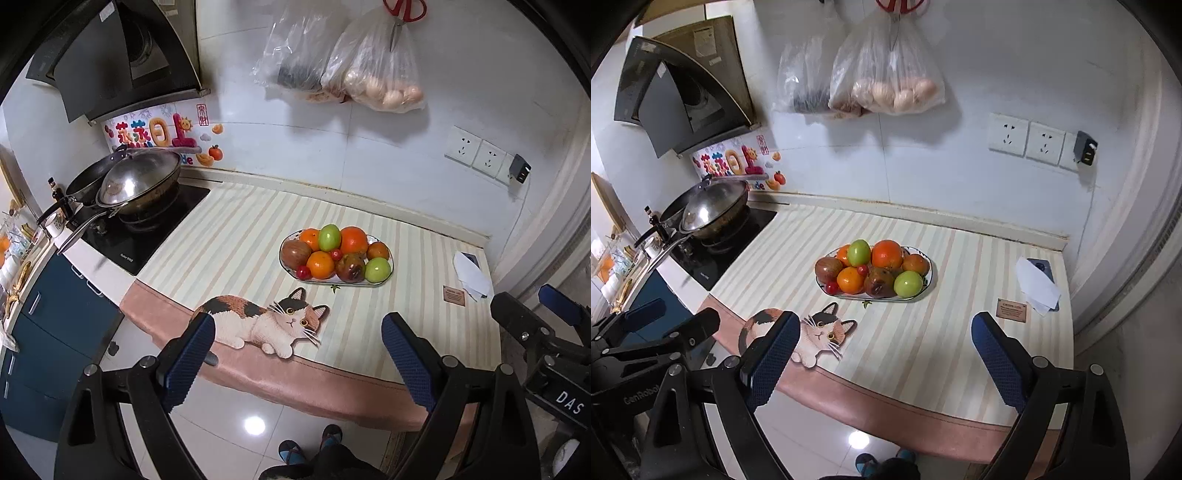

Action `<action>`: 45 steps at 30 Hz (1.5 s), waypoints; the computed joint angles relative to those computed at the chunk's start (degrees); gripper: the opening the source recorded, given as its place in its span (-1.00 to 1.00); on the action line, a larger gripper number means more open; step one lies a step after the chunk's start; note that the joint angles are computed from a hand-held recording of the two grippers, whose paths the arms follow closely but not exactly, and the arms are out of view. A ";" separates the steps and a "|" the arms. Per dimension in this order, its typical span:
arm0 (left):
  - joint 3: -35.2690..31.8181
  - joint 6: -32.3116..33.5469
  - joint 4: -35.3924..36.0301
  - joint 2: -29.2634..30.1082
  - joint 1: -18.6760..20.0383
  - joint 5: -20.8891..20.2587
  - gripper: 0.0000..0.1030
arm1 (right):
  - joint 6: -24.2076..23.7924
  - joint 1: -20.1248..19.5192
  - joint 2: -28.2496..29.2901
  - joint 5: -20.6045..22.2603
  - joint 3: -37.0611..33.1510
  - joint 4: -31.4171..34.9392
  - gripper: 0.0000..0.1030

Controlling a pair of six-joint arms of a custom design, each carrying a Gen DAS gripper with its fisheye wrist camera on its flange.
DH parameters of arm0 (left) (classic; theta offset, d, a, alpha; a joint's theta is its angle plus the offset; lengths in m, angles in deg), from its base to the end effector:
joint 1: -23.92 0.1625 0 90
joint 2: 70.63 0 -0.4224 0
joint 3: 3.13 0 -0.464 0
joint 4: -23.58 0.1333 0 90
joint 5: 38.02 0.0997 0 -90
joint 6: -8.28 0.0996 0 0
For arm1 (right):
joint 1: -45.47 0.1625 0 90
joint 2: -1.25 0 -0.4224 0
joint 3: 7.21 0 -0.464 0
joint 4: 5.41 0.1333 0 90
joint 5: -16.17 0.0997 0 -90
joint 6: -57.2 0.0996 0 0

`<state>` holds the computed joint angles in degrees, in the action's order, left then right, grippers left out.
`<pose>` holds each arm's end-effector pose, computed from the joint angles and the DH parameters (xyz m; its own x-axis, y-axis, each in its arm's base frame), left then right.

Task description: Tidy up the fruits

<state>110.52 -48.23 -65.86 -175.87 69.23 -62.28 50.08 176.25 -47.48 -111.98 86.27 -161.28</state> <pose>-0.1502 -0.4705 0.4462 -0.6854 -0.3704 -0.6269 0.2231 0.7127 -0.6650 0.5307 -0.5054 0.1162 -0.6596 -0.4300 0.6164 -0.6964 0.6581 -0.2861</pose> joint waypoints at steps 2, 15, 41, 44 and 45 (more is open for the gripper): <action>0.29 -0.82 0.22 -0.32 -0.67 0.14 0.80 | 0.31 0.28 -0.80 0.18 0.62 -0.15 0.89; -0.19 -5.25 1.42 1.51 -1.74 3.91 0.99 | -1.06 -1.15 -2.82 0.85 1.15 0.15 0.94; -6.29 3.31 -9.77 12.46 8.80 4.54 0.99 | -5.12 -6.69 9.50 4.13 -12.05 0.04 0.95; -6.41 3.86 -10.47 12.57 8.96 4.73 0.99 | -5.20 -6.80 9.74 4.20 -12.33 0.00 0.95; -6.42 3.92 -10.62 12.57 8.95 4.74 0.99 | -5.08 -6.81 9.91 4.11 -12.51 0.07 0.95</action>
<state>104.10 -44.31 -76.49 -163.30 78.18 -57.54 45.00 169.45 -37.57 -107.87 73.77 -161.21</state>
